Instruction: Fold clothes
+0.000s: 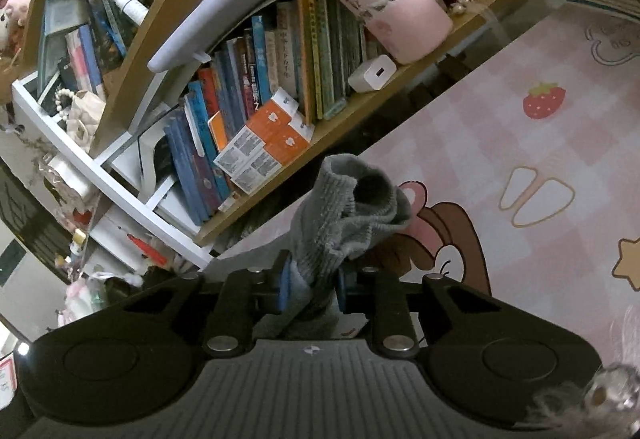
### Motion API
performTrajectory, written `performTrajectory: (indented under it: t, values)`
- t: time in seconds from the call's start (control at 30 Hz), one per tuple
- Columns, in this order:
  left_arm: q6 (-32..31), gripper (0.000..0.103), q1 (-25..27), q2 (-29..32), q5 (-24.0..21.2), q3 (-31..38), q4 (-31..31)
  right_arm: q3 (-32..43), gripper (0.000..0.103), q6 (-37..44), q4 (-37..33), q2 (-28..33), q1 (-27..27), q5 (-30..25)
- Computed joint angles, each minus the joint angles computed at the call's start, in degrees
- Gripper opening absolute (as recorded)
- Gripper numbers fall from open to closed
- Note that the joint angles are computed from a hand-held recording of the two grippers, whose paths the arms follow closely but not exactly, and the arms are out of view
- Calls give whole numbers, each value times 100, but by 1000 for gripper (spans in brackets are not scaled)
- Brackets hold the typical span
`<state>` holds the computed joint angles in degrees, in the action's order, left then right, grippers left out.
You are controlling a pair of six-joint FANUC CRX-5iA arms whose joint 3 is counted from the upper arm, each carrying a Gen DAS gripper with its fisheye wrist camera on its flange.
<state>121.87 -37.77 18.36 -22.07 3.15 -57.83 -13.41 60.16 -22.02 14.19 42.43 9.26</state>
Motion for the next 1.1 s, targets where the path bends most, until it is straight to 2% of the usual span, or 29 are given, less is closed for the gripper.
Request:
performTrajectory:
  t: [0.17,0.27,0.3,0.33,0.43,0.5,0.6,0.7,0.8,0.87,1.0,1.1]
  values:
    - [850,56,-350,123,-656,180,-1002,-109,20,-76,152,-59,65,232]
    - [704,55,-371,171,-778,245,-945,-48,20,229,-75,-86,80,189]
    - [769,53,-416,193,-849,267,-1052,-4,20,386,-216,-89,75,138]
    - [846,45,-465,217,-925,289,-1174,32,20,513,-332,-92,69,96]
    - [1229,33,-577,281,-1061,328,-1624,97,20,728,-534,-92,50,26]
    - [1671,31,-673,266,-1055,262,-2067,-11,20,371,-201,-83,79,174]
    - [1989,31,-796,349,-1134,288,-2489,-2,20,505,-254,-95,82,173]
    - [1945,31,-798,373,-1135,314,-2460,35,20,634,-356,-94,71,115]
    - [2017,24,-752,365,-1049,313,-2415,-60,21,332,-99,-92,90,253]
    - [2039,21,-704,325,-975,290,-2291,-80,27,297,-97,-98,90,289]
    - [2104,19,-579,258,-781,254,-2073,-242,30,-93,171,-108,112,589]
    - [2070,19,-319,161,-425,211,-1586,-214,38,512,-375,-161,136,815]
